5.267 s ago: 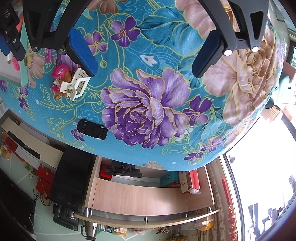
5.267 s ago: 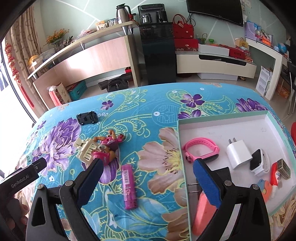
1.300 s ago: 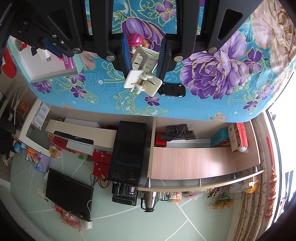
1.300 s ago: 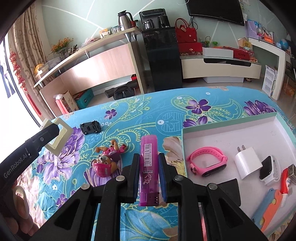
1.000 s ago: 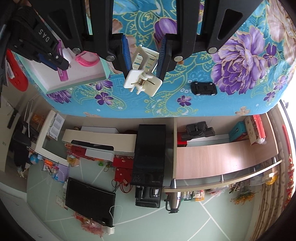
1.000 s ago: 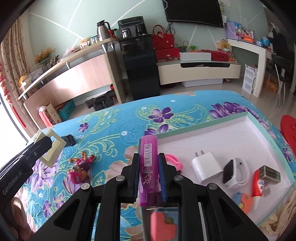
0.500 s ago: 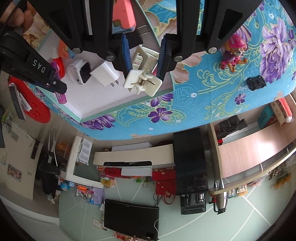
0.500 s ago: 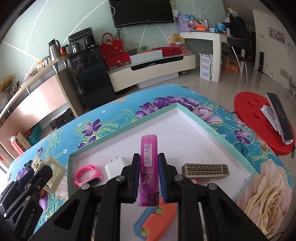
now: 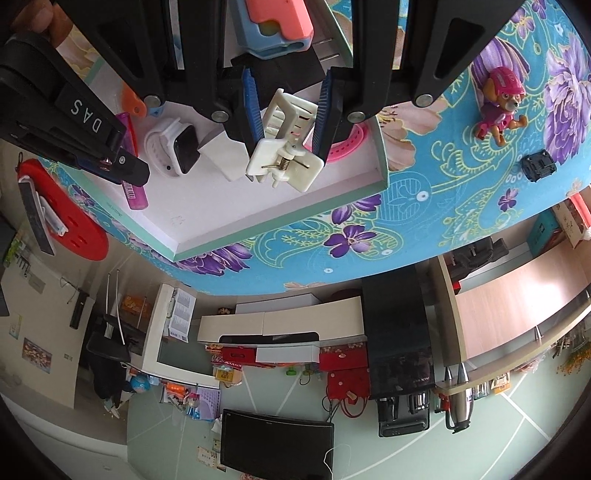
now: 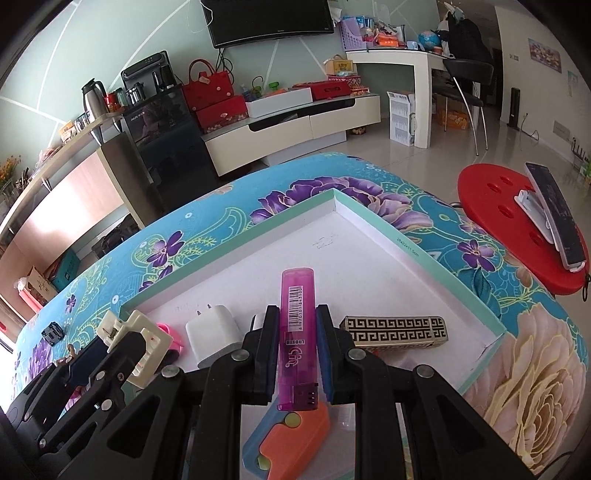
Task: Organize rigid objects
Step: 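Carry the clip and lighter into the tray and open both tools, then move both open tools back to the toy figure and black car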
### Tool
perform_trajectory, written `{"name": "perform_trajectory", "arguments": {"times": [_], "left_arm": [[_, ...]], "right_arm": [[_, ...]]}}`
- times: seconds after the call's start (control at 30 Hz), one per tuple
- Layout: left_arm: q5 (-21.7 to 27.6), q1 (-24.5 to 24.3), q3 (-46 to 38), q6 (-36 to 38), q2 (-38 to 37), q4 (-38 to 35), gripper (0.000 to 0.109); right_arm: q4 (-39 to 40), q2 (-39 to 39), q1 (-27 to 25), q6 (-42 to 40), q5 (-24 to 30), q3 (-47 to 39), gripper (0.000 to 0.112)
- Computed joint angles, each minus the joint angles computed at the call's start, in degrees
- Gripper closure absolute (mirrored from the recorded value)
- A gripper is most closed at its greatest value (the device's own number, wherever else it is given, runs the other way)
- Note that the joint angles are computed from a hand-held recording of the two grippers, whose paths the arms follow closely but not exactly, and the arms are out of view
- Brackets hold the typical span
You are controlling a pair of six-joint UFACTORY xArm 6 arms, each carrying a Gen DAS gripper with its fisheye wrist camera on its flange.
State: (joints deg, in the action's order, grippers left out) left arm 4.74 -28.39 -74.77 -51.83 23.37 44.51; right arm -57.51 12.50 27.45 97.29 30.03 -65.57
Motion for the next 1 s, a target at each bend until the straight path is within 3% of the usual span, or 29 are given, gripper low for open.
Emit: {"name": "perform_trajectory", "arguments": {"times": [0.13,0.2,0.37,0.47,0.63,0.7,1.0], "left_arm": [[0.4,0.0,-0.2,1.9,0.3,-2.3,0.072],[0.3,0.1,-0.2,1.2,0.4,-1.9,0.052],[0.4,0.7,0.5,0.1,-0.4,-1.3,0.047],[1.0,1.2,1.0,-0.1,-1.0,-1.8,0.043],[1.7,2.4,1.8,-2.0,-2.0,-1.5,0.032],[2.2,3.0,2.3,-3.1,-2.6,-1.0,0.024],[1.8,5.7,5.0,-7.9,-5.3,1.7,0.01]], "right_arm": [[1.7,0.8,0.4,-2.2,0.7,-0.8,0.092],[2.0,1.0,0.5,-2.7,0.8,-1.0,0.092],[3.3,1.5,0.8,-4.4,1.4,-1.6,0.089],[3.3,1.3,0.9,-4.2,1.5,-1.6,0.07],[4.3,1.5,1.1,-5.6,1.6,-2.0,0.064],[4.7,1.7,1.0,-6.1,1.1,-2.1,0.05],[6.1,2.3,1.2,-7.7,0.9,-2.6,0.035]]}}
